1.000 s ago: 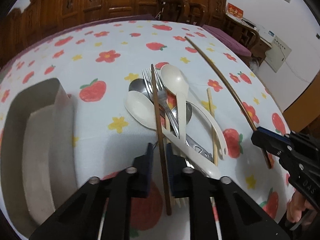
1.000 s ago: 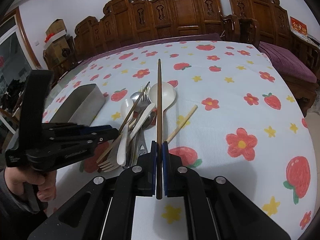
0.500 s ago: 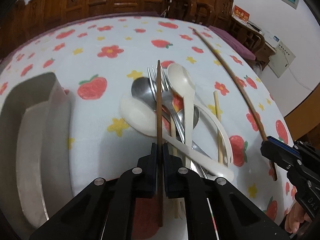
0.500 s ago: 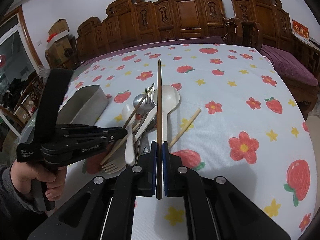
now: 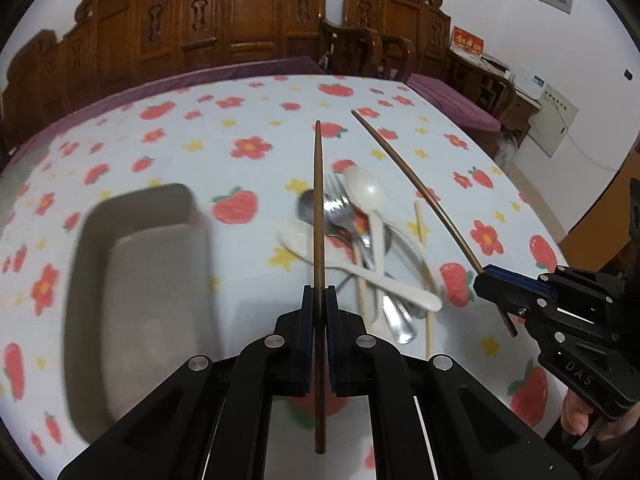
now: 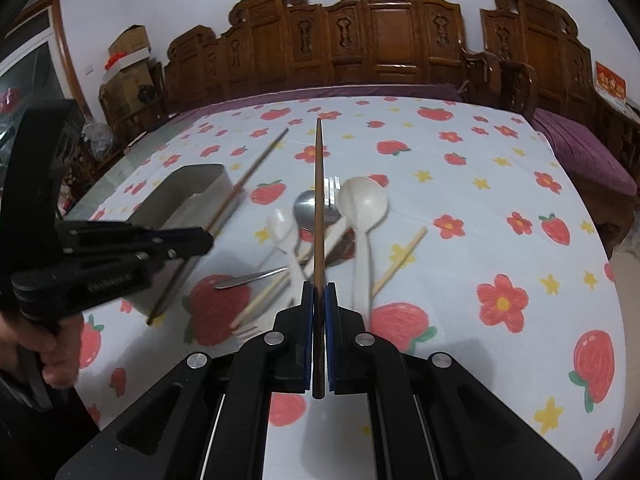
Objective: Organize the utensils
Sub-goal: 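Lift the chopstick with the right gripper and lower it into the metal tray, then open the right gripper to release the chopstick inside the tray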
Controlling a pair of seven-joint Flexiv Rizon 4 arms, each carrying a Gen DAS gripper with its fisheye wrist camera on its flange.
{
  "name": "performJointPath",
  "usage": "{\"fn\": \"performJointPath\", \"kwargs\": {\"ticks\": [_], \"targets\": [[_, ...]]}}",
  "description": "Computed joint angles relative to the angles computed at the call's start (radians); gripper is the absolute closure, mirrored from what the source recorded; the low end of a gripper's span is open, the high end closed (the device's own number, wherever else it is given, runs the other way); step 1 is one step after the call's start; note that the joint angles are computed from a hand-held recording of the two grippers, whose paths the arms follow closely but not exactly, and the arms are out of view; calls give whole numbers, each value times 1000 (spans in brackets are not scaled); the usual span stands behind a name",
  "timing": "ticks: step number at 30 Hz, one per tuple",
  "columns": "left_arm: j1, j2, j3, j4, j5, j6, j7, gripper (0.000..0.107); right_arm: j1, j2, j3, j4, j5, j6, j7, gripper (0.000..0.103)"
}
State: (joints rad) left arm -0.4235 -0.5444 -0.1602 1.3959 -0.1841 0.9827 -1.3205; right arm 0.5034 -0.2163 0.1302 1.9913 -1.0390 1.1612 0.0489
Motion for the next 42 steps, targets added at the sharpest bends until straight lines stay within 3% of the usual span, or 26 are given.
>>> {"fn": "performJointPath", "kwargs": {"ticks": [10, 21, 34, 42], "targets": [[72, 46, 15, 52, -13, 21, 53, 102, 41, -24, -4, -50, -35, -41, 7, 97], [112, 30, 20, 78, -33, 83, 99, 102, 70, -49, -5, -95, -106, -109, 37, 97], [123, 8, 50, 75, 2, 23, 60, 102, 112, -123, -19, -168, -50, -115, -30, 97], [143, 50, 27, 123, -23, 83, 92, 81, 145, -142, -23, -210, -9, -126, -48, 97]]}}
